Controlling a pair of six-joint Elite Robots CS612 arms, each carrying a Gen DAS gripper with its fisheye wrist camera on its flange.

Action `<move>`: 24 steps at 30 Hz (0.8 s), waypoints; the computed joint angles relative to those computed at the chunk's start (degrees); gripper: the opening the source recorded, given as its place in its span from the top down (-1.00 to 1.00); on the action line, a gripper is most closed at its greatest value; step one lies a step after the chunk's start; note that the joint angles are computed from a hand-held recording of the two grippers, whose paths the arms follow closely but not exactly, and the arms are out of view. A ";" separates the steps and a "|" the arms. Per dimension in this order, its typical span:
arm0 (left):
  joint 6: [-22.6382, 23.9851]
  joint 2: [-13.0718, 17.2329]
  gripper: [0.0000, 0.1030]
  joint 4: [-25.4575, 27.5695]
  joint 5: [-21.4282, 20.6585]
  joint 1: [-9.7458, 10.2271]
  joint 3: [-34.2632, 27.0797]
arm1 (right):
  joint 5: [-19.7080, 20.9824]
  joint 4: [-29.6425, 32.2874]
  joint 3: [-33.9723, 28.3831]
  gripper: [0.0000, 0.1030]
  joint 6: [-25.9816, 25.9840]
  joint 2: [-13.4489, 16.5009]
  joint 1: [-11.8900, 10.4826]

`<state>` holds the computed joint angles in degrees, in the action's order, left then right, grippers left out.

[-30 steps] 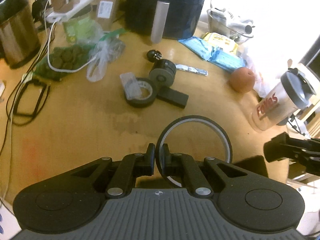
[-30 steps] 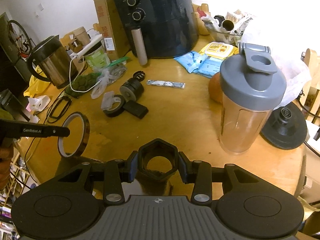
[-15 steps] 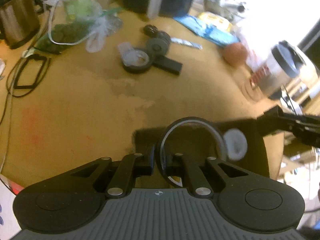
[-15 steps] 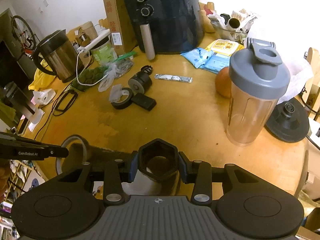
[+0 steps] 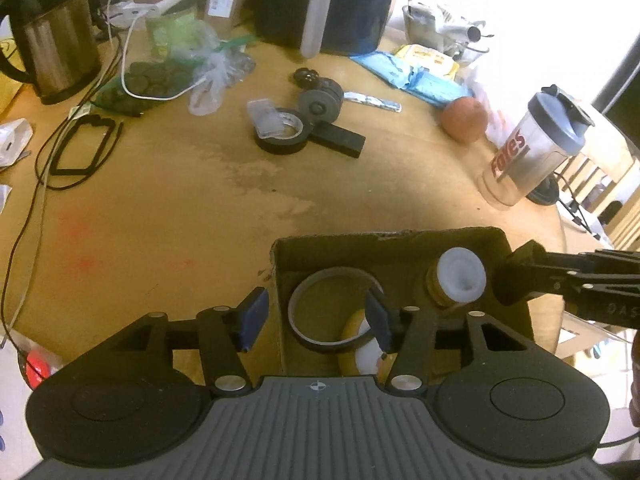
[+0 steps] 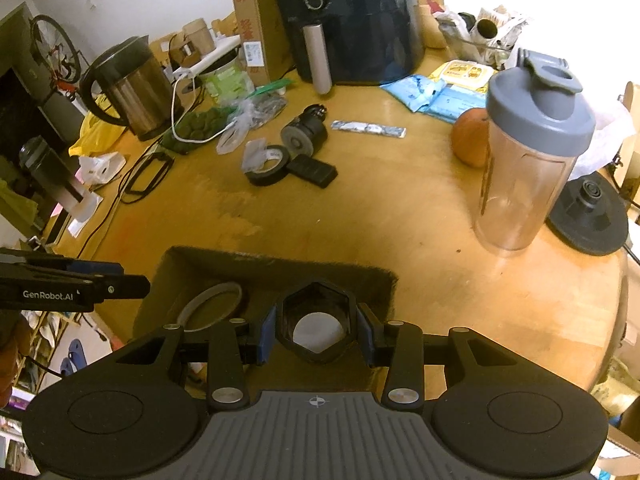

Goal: Organize rigid objects
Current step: 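Lower the tape ring and hexagonal cup into the box, opening both grippers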

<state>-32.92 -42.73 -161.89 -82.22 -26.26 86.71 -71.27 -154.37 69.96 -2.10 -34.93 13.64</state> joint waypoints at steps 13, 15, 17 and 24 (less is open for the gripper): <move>-2.91 -2.25 -0.02 -3.91 0.14 -0.74 5.10 | -3.34 6.46 0.03 0.14 -3.54 0.17 1.33; -3.15 -2.53 -0.02 -4.26 0.06 -0.80 5.77 | -4.70 6.05 -0.05 0.13 -3.76 0.34 1.60; -3.22 -2.70 -0.02 -4.46 0.00 -0.83 6.24 | -5.92 5.79 -0.11 -0.16 -4.13 0.40 1.85; -3.61 -3.17 -0.02 -5.99 0.08 -0.97 7.55 | -5.22 -0.16 2.12 -0.96 -1.85 -0.47 1.93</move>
<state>-36.53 -45.90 -167.87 -82.14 -27.24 94.27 -76.49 -154.53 72.08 -3.95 -35.39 15.57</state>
